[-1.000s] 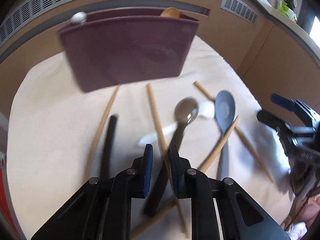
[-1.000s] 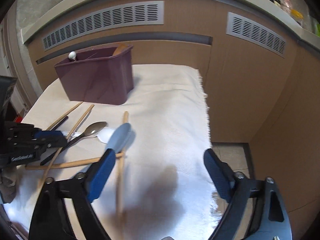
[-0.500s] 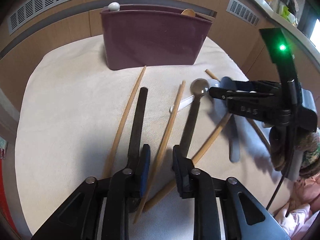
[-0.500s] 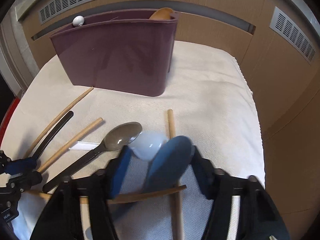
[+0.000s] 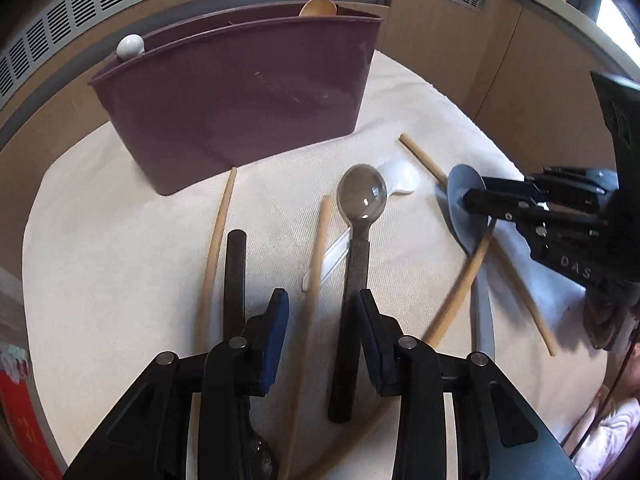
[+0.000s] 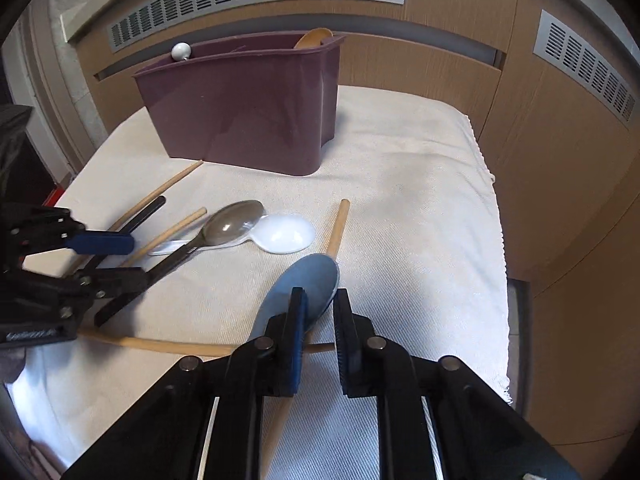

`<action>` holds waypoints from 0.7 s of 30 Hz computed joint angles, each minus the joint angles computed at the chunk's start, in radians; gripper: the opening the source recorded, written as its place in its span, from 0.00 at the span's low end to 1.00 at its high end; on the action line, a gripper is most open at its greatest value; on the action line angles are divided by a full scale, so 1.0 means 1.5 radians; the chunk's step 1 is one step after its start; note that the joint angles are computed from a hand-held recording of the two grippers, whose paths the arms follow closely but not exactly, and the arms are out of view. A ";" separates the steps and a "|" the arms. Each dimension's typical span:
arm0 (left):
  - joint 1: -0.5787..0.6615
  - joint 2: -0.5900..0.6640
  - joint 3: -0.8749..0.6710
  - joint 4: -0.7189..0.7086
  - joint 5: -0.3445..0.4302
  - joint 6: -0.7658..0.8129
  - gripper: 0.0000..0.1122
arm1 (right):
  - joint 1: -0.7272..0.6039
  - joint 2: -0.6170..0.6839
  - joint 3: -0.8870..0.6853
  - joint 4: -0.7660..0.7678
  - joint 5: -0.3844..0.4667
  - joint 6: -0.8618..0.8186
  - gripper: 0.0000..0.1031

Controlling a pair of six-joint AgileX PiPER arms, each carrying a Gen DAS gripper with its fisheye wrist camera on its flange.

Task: Organize utensils
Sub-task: 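Grasp the blue plastic spoon with the right gripper while the left approaches the dark ladle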

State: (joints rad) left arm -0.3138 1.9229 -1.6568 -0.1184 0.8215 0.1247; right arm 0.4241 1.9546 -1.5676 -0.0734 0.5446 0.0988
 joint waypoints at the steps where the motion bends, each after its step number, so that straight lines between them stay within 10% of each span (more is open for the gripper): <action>1: 0.005 0.007 -0.017 -0.014 0.024 0.006 0.32 | -0.004 0.001 0.001 0.009 -0.005 -0.009 0.15; 10: -0.007 -0.020 0.032 0.026 0.007 -0.031 0.11 | -0.004 -0.030 0.038 -0.032 -0.038 0.062 0.54; 21: 0.061 -0.181 0.268 -0.049 -0.223 -0.108 0.09 | 0.040 0.049 -0.086 -0.097 0.091 0.169 0.60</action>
